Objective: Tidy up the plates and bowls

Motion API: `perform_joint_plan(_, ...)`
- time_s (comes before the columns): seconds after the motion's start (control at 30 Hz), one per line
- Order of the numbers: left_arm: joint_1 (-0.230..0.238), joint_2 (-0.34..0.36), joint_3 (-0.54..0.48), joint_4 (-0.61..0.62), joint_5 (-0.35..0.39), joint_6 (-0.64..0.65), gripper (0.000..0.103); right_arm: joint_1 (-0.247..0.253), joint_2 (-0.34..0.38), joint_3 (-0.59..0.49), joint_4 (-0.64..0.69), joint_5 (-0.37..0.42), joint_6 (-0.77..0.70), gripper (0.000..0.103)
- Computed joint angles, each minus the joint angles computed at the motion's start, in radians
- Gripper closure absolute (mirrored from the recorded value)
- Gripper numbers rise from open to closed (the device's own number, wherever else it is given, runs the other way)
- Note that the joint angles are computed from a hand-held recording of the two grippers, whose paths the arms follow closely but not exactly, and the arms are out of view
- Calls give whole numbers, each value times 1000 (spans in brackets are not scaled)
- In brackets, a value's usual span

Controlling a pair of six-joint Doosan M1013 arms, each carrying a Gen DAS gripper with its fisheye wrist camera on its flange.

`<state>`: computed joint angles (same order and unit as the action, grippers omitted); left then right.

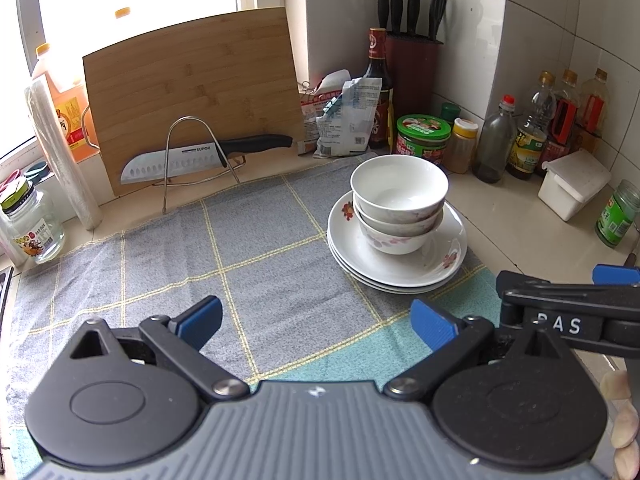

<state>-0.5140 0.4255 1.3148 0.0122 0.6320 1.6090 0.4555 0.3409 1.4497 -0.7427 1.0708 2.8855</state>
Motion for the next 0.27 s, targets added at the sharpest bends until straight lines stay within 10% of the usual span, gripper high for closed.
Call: perform_joint_plan(0.27,-3,4,-4,8,6,-12,3,-3,0,0,3,-1,-4,0)
